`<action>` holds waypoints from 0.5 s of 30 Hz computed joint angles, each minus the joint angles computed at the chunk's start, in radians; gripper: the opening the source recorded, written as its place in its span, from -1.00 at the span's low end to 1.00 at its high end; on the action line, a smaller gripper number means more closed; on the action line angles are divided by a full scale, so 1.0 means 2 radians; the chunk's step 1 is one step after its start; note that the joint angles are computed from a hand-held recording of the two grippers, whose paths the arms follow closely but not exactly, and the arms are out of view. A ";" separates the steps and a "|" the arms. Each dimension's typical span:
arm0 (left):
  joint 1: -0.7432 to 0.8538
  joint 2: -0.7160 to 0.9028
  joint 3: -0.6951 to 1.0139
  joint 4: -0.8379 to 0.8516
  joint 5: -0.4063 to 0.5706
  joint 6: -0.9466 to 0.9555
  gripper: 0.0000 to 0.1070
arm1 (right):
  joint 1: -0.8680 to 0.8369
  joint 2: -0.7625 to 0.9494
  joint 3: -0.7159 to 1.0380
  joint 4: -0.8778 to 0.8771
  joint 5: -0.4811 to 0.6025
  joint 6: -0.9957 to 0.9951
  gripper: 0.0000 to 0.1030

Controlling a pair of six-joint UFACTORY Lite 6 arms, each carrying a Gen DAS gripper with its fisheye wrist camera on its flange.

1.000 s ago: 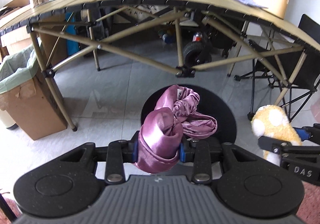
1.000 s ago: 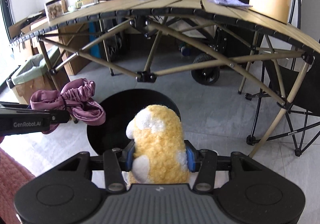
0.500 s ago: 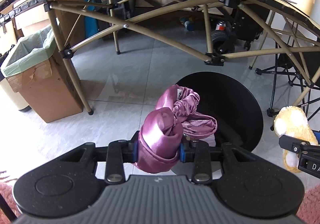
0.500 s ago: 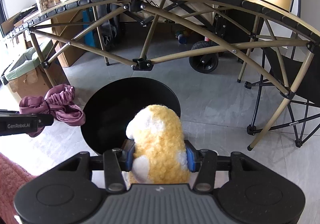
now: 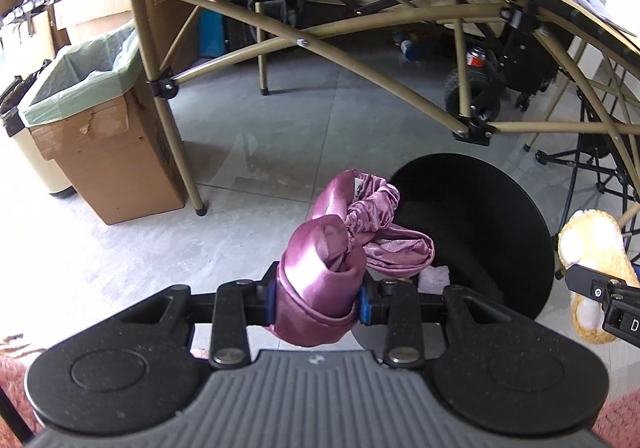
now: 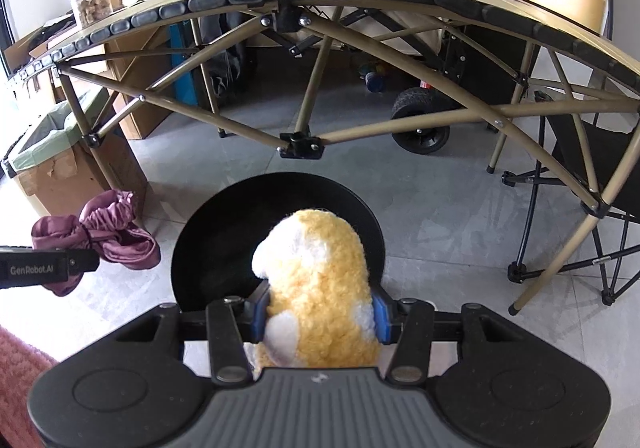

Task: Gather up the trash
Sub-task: 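Carry the held plush toy and scrunchie off the table down toward the black bin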

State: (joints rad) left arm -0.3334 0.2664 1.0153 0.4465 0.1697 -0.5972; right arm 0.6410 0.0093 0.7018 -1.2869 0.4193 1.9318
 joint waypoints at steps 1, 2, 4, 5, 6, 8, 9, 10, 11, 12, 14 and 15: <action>0.002 0.003 0.003 0.002 0.001 -0.003 -0.33 | -0.002 0.007 0.007 0.000 -0.003 -0.002 -0.08; 0.004 0.004 0.004 0.005 0.003 -0.007 -0.33 | -0.004 0.014 0.015 -0.001 -0.005 -0.003 -0.08; 0.009 0.007 0.008 0.000 0.005 -0.002 -0.33 | -0.008 0.028 0.030 -0.001 -0.010 -0.008 -0.08; 0.011 0.008 0.009 0.000 0.006 -0.002 -0.33 | -0.011 0.035 0.036 -0.002 -0.013 -0.009 -0.08; 0.013 0.009 0.011 -0.004 0.007 0.002 -0.33 | -0.013 0.041 0.043 0.000 -0.016 -0.012 -0.08; 0.017 0.014 0.016 -0.006 0.011 0.001 -0.33 | -0.017 0.056 0.059 0.003 -0.021 -0.019 -0.08; 0.018 0.015 0.018 -0.003 0.014 -0.003 -0.33 | -0.018 0.063 0.067 0.006 -0.023 -0.023 -0.08; 0.020 0.018 0.021 -0.006 0.016 0.000 -0.33 | -0.020 0.071 0.075 0.009 -0.025 -0.029 -0.08; 0.022 0.021 0.024 -0.009 0.018 0.002 -0.33 | -0.020 0.078 0.083 0.013 -0.027 -0.034 -0.08; 0.025 0.022 0.026 -0.015 0.019 0.007 -0.33 | -0.021 0.084 0.090 0.017 -0.028 -0.041 -0.08; 0.030 0.023 0.028 -0.013 0.021 0.005 -0.33 | -0.022 0.099 0.105 0.028 -0.032 -0.056 -0.08; 0.032 0.023 0.027 -0.009 0.021 0.000 -0.33 | -0.022 0.106 0.112 0.032 -0.034 -0.060 -0.08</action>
State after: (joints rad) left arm -0.2703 0.3115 1.0703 0.4275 0.2111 -0.5976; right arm 0.5960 0.2204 0.9259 -1.2223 0.3521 1.8112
